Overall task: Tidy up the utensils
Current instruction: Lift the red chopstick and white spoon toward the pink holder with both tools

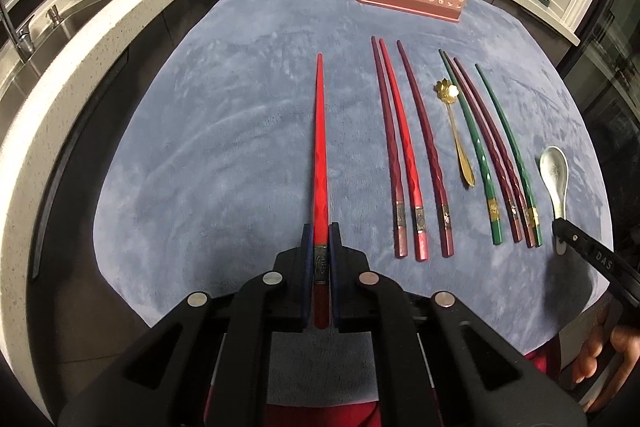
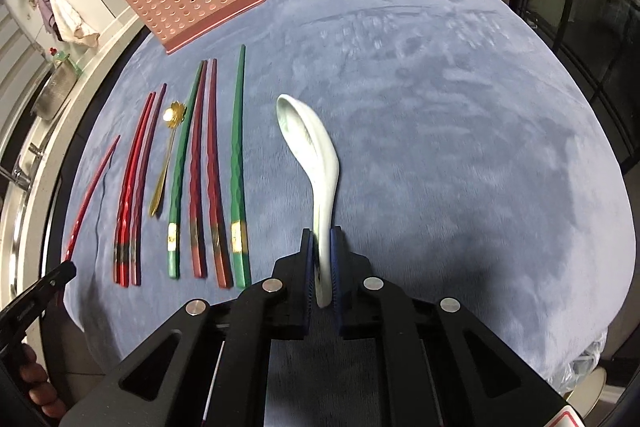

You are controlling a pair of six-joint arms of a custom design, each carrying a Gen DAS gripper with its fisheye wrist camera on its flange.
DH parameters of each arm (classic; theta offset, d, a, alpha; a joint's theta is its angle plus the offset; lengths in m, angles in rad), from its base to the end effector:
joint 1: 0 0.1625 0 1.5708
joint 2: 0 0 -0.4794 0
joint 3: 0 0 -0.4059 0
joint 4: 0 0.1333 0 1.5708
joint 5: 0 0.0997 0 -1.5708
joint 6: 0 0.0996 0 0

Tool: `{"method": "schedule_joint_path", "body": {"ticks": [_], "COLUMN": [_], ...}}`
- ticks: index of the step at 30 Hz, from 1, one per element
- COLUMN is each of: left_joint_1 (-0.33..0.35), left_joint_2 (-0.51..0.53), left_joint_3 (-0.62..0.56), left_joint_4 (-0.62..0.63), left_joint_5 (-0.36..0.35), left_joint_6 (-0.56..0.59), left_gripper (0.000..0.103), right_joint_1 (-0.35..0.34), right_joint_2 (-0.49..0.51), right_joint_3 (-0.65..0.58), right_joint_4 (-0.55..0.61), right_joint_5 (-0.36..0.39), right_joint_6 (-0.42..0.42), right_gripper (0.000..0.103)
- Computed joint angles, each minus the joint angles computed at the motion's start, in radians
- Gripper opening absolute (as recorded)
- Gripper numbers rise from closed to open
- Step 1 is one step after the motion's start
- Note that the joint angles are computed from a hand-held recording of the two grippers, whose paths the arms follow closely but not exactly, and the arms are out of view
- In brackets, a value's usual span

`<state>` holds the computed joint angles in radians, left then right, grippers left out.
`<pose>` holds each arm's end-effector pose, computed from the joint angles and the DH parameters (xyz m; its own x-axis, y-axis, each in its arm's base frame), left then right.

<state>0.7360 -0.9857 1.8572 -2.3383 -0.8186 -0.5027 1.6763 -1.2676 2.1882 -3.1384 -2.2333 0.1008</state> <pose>-0.3226 -0.5639 0.1688 -0.7386 0.1943 -0.6455 0.4351 0.8688 -0.2364 0.1259 -0.5053 0.2944 -0.8274 0.3641 0.4276 -0.0008 0.7607 -0.6491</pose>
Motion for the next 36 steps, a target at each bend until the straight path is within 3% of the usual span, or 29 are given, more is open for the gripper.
{"method": "schedule_joint_path", "body": {"ticks": [12,22,36], "left_joint_1": [0.004,-0.018,-0.022], "left_joint_2": [-0.004,-0.037,0.064], "left_joint_3": [0.01,-0.005,-0.253], "left_joint_4": [0.007,-0.028,-0.185], "left_joint_5": [-0.016,0.002,0.123], "left_joint_6": [-0.011,0.009,0.257], "left_gripper": [0.007,0.007,0.007], "right_joint_1": [0.009,0.09,0.138], "right_joint_2": [-0.026,-0.036,0.021], "right_joint_3": [0.036,-0.018,-0.248], "right_joint_4": [0.019,0.016,0.028], "right_joint_5": [0.0,-0.09,-0.109], "right_joint_6": [0.028,-0.035,-0.176], "right_gripper": [0.009,0.007,0.006]}}
